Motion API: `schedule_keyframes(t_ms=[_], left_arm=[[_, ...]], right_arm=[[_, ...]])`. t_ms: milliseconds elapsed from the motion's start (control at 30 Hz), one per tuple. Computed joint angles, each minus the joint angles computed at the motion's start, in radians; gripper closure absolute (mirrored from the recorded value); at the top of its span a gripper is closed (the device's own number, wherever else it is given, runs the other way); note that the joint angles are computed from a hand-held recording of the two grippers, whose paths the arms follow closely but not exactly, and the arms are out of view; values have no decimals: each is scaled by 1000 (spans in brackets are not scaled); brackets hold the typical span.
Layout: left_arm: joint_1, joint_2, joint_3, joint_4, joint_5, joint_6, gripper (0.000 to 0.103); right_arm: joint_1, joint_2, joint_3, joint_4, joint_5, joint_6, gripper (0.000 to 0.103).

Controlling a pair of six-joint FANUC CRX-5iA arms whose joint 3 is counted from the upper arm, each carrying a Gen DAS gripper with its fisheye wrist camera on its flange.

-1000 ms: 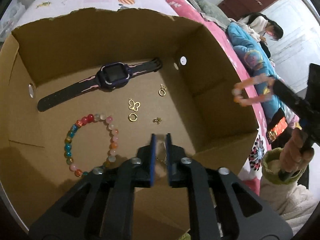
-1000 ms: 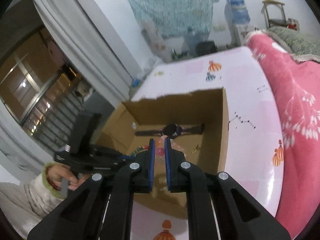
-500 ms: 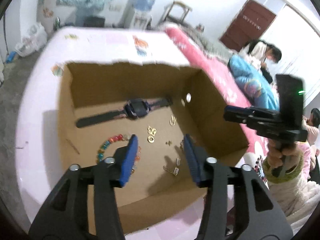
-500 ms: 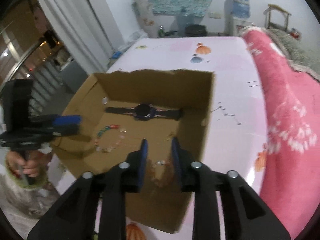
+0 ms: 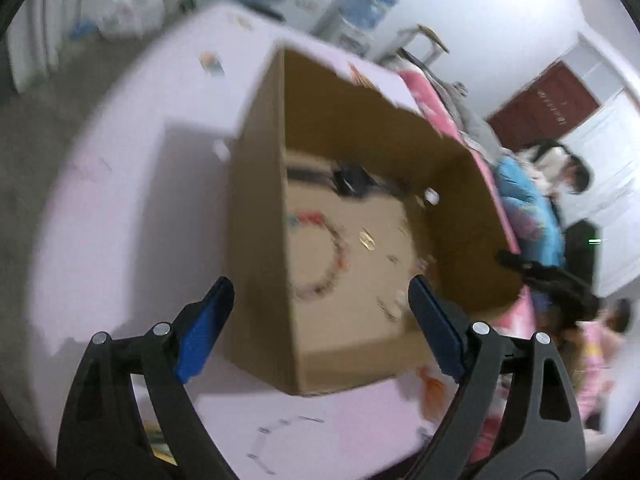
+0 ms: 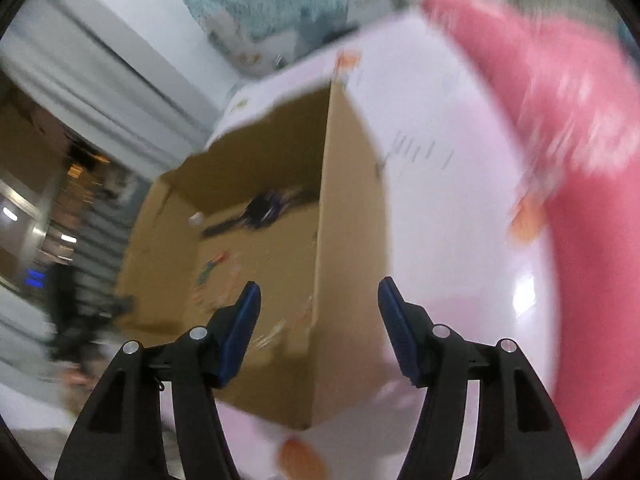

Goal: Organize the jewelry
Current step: 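Withdraw both grippers from the box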

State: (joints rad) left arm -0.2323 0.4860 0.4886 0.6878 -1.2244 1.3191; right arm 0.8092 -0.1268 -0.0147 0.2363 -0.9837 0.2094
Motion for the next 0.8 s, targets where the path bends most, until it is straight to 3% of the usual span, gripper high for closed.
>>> schedule_keyframes(t_ms=[167, 367, 700, 800], left_arm=[[-12, -49, -58, -10, 49, -5, 18], [-10, -100, -126, 5, 45, -26, 18], [-7, -197, -264, 27, 62, -79, 18], [-14, -284, -318, -51, 172, -86, 16]], right_arm=[[54, 28, 32, 73, -87, -14, 45], [111, 25, 36, 112, -149, -75, 45], [258, -31, -58, 263, -210, -330, 45], [334, 0, -35, 372, -358, -418, 45]])
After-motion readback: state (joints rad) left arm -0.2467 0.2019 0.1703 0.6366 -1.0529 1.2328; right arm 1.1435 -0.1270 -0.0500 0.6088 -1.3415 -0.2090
